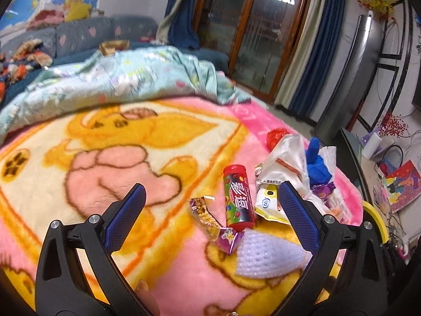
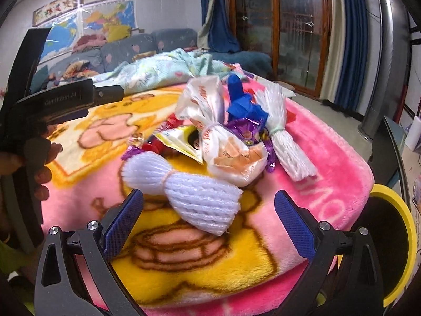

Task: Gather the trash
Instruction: 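Grasp the red candy tube with the left tool while the right tool grasps the white foam net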

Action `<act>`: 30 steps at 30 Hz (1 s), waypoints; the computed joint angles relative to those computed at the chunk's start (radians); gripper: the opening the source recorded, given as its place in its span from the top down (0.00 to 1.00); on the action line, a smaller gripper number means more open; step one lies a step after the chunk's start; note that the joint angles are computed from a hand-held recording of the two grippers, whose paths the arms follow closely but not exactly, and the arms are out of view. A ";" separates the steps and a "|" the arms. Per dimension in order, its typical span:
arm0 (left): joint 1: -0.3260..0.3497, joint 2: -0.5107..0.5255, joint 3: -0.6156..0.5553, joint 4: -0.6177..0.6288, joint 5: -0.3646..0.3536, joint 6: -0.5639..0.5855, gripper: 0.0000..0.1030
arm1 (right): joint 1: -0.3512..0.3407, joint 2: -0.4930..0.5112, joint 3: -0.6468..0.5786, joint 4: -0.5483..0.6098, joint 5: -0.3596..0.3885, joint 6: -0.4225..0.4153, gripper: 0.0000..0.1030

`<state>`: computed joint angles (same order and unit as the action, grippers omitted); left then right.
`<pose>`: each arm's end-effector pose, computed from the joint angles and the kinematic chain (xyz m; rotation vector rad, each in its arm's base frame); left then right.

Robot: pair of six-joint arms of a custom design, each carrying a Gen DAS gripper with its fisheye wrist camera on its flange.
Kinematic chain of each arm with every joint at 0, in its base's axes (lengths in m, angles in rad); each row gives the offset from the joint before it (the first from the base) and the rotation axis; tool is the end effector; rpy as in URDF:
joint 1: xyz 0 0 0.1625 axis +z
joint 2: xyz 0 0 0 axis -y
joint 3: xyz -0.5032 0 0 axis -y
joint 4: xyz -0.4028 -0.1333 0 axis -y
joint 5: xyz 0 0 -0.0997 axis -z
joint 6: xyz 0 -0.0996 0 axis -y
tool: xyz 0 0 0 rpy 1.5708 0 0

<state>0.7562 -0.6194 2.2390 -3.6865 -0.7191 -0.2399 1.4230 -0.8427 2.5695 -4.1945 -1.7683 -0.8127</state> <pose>-0.2274 -0.5007 0.0421 0.4200 2.4038 -1.0839 0.0520 -0.4231 0.1572 0.6770 -2.3123 0.9168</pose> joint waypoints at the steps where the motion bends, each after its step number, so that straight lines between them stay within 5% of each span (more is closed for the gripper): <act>1: 0.011 -0.003 -0.012 0.024 -0.014 0.002 0.10 | -0.004 -0.003 -0.007 0.021 -0.001 0.007 0.06; 6: 0.077 -0.008 -0.087 0.169 -0.107 -0.015 0.11 | -0.016 -0.013 -0.035 0.113 0.002 0.034 0.06; 11: 0.136 -0.009 -0.146 0.272 -0.217 -0.062 0.25 | -0.032 -0.021 -0.036 0.159 0.044 0.028 0.07; 18: 0.197 -0.010 -0.201 0.375 -0.375 -0.127 0.29 | -0.042 -0.063 -0.041 0.279 0.066 0.060 0.35; 24: 0.217 -0.018 -0.205 0.378 -0.437 -0.175 0.29 | -0.069 -0.110 -0.017 0.351 0.113 0.045 0.54; 30: 0.215 -0.018 -0.222 0.427 -0.442 -0.187 0.41 | -0.076 -0.156 0.017 0.394 0.146 0.016 0.66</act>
